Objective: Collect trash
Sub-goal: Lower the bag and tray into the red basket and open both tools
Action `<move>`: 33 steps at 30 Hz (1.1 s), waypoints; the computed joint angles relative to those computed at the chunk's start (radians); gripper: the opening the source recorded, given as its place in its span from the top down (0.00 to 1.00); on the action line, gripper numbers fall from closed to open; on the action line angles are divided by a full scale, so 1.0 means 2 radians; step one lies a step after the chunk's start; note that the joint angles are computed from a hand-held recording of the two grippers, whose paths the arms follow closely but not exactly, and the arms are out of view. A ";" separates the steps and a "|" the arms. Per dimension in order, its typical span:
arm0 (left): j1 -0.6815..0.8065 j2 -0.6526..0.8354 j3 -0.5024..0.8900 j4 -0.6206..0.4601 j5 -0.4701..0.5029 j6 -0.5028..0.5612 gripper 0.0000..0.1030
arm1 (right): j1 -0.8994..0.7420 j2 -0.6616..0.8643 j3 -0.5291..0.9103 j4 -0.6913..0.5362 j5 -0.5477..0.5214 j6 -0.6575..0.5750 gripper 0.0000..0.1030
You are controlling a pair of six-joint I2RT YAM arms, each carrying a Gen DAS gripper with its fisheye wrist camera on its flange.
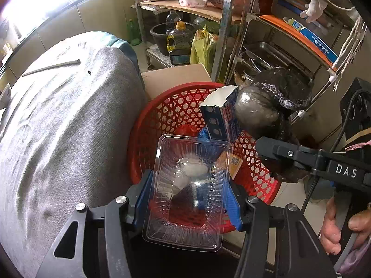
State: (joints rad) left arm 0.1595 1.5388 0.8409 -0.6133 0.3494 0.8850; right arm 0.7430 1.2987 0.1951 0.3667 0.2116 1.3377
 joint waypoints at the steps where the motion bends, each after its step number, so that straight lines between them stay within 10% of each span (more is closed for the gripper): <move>1: 0.000 -0.001 -0.002 0.002 0.000 0.001 0.43 | 0.003 -0.005 0.000 -0.005 0.003 0.004 0.53; 33: 0.000 -0.003 -0.005 0.008 -0.001 0.007 0.43 | -0.002 0.011 0.003 0.016 -0.003 -0.001 0.52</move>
